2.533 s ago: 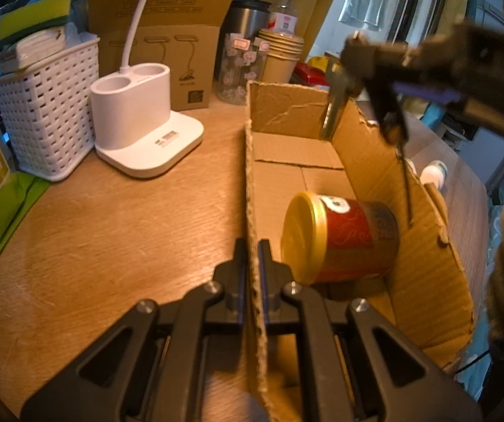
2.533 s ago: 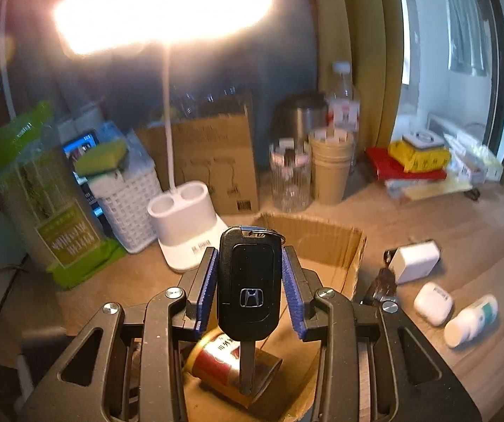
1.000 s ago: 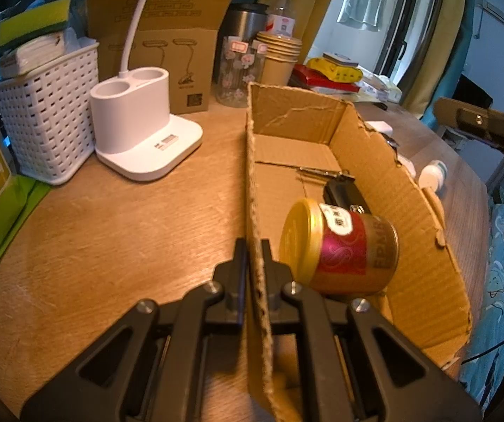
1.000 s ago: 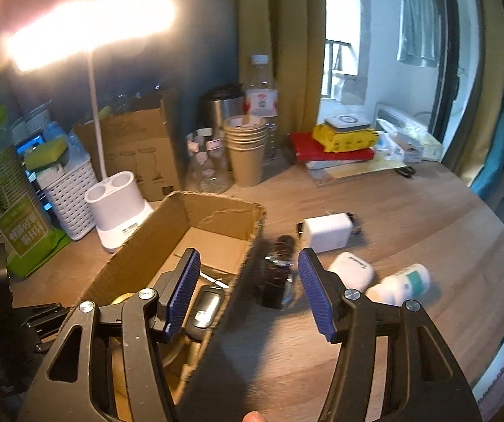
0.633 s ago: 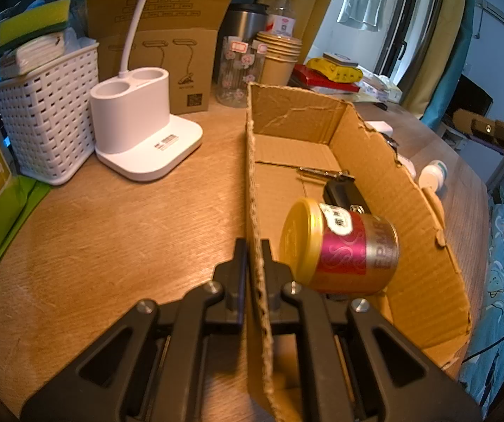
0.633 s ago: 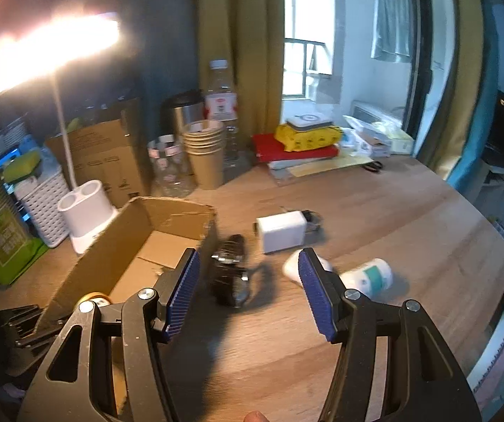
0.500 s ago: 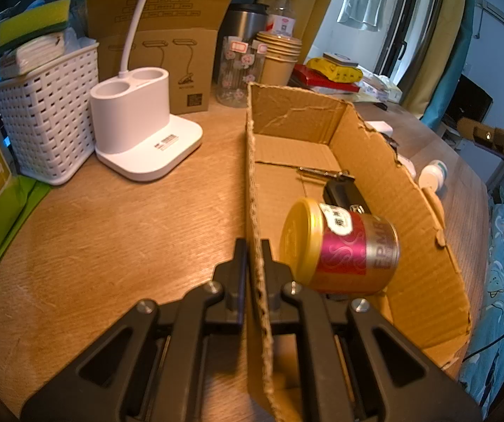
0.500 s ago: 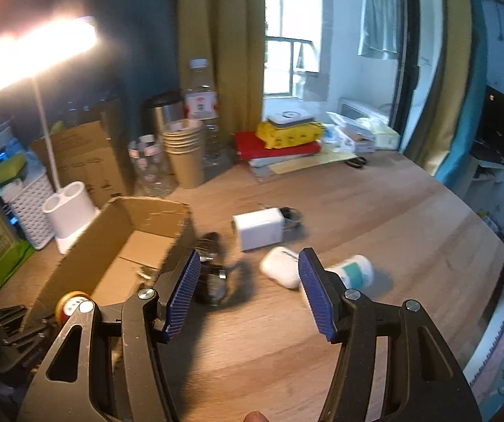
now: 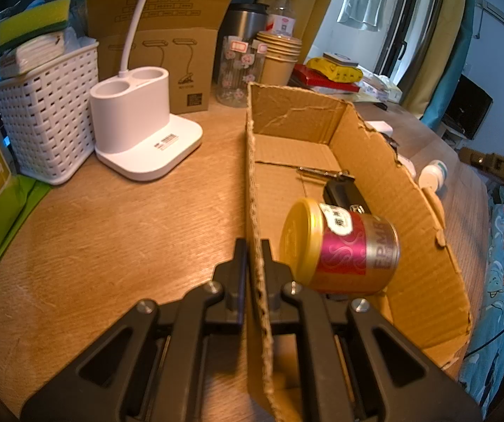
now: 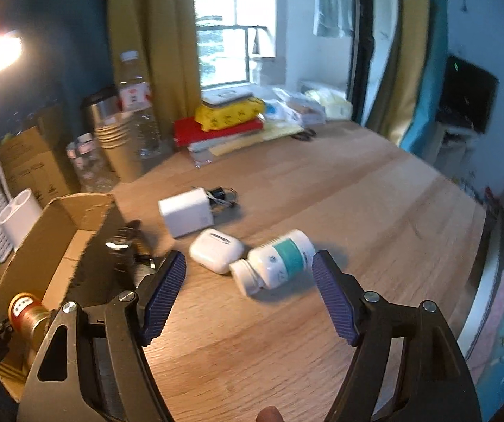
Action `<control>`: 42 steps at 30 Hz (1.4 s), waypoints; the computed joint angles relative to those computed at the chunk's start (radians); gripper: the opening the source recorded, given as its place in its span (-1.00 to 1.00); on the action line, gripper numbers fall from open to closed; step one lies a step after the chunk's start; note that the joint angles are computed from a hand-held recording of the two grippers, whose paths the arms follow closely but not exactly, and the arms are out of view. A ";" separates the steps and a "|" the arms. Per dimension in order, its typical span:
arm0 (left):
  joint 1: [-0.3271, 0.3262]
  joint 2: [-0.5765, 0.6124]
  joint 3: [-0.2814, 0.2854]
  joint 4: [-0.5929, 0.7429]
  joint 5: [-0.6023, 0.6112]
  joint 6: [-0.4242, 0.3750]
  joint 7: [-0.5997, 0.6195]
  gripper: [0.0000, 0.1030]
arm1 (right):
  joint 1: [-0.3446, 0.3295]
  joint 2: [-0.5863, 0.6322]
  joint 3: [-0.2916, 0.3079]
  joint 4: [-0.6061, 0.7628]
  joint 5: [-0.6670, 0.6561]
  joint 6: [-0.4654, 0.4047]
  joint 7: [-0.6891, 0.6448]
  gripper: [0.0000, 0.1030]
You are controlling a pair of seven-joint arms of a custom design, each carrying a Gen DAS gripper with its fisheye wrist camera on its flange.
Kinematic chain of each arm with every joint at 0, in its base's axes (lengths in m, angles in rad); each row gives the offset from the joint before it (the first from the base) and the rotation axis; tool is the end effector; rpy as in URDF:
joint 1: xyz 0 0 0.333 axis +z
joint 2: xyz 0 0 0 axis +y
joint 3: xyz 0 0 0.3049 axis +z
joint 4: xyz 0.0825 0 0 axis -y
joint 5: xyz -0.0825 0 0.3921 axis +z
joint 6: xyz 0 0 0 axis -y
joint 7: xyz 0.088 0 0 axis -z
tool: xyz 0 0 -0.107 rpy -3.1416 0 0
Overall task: Organize rigid objects
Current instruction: 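Move the right gripper to the white pill bottle and grasp it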
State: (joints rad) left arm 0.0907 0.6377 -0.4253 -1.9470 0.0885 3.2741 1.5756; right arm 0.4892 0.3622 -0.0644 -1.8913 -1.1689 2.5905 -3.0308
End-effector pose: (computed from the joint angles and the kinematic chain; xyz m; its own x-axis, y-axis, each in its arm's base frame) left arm 0.6354 -0.2000 0.2470 -0.3238 -0.9262 0.1930 -0.7338 0.1171 -0.6692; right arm 0.5863 0.2871 0.3247 -0.3095 -0.9509 0.0087 -0.6532 0.2059 -0.7286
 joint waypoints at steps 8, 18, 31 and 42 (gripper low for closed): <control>0.001 0.000 -0.001 0.000 0.002 -0.001 -0.002 -0.89 | -0.021 0.044 -0.020 0.016 0.075 0.018 0.023 0.51; 0.002 0.003 -0.002 0.003 0.003 -0.002 -0.002 -0.89 | -0.018 0.121 -0.055 0.085 0.183 0.016 0.007 0.50; 0.003 0.005 -0.004 0.004 0.002 -0.003 0.000 -0.89 | 0.015 0.181 -0.088 0.141 0.257 -0.004 -0.136 0.50; 0.003 0.005 -0.004 0.005 0.001 -0.004 0.001 -0.89 | 0.015 0.184 -0.095 0.148 0.215 0.021 -0.200 0.50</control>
State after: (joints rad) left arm 0.0941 0.6427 -0.4293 -1.9421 0.0899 3.2704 1.5766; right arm 0.5045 0.5464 -0.1595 -1.7436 -0.9540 2.6111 -3.2311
